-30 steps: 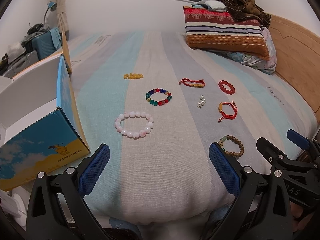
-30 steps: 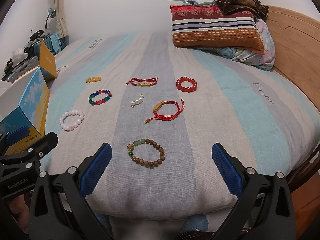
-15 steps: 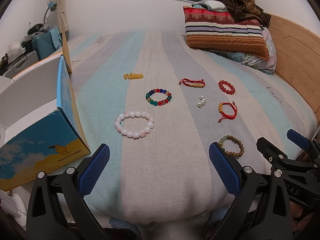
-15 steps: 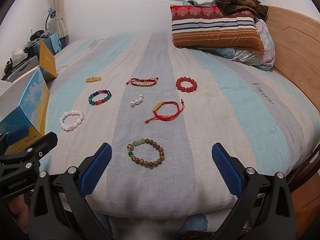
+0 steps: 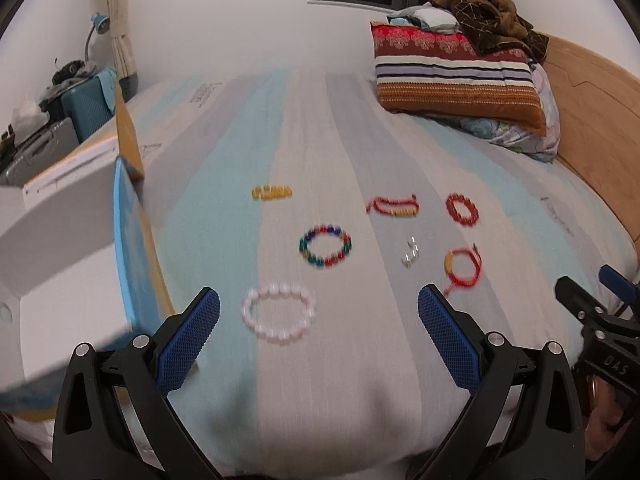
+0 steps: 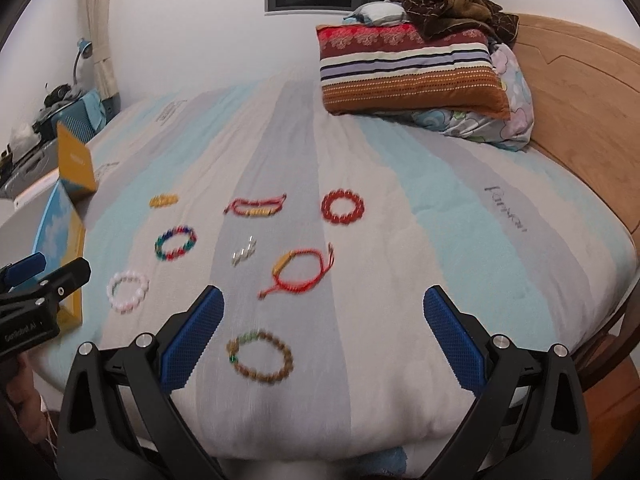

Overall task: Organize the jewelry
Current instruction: 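Lower the left tool to the multicolour bead bracelet while the right tool approaches the red bead bracelet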

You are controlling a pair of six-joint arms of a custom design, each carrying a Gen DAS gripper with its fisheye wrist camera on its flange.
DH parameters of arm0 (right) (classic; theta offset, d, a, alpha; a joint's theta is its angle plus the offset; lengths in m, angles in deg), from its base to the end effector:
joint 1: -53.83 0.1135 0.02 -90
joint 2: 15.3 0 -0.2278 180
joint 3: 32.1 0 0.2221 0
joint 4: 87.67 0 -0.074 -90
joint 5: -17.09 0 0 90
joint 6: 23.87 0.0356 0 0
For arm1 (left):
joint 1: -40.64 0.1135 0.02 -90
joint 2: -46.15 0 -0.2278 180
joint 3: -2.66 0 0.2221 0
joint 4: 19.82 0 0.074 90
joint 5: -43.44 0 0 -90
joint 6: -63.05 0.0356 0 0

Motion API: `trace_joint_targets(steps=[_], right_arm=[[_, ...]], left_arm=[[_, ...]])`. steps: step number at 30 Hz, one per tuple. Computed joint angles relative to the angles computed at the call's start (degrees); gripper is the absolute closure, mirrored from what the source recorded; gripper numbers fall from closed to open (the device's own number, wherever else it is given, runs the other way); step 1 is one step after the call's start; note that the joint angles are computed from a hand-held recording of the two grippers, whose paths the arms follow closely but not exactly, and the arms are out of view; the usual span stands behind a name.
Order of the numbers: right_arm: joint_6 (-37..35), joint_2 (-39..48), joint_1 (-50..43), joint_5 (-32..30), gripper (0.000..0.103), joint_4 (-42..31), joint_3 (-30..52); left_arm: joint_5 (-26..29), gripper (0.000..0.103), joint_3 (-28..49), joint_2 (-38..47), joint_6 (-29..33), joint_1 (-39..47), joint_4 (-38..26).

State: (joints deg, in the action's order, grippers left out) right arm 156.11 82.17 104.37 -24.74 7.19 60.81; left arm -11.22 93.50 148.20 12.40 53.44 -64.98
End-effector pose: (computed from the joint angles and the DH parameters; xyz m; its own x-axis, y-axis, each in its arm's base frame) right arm 0.1930 0.1928 0.2240 -0.5127 0.4266 -0.7451 0.6354 0.7722 0.0050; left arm 0.3385 0.0558 0.2073 -0.5444 0.4067 -0.7336 0.6166 0.7870 -0.0213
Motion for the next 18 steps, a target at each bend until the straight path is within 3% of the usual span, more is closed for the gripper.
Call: trace_joint_targets(steps=[5, 11, 18], right_arm=[[-12.0, -1.63, -8.59, -1.34, 0.007, 3.88, 1.84], [-28.68, -0.89, -21.7, -7.04, 0.007, 16.34, 1.0], [-44.68, 7.06, -36.35, -16.13, 0.007, 26.6, 4.66]], left_arm=[[-3.27, 0.006, 10.35, 5.82, -3.88, -5.16, -3.22], [-7.68, 0.006, 30.0, 21.14, -7.34, -11.37, -11.17], [-13.29, 0.006, 45.83, 36.71, -9.94, -15.17, -14.53]])
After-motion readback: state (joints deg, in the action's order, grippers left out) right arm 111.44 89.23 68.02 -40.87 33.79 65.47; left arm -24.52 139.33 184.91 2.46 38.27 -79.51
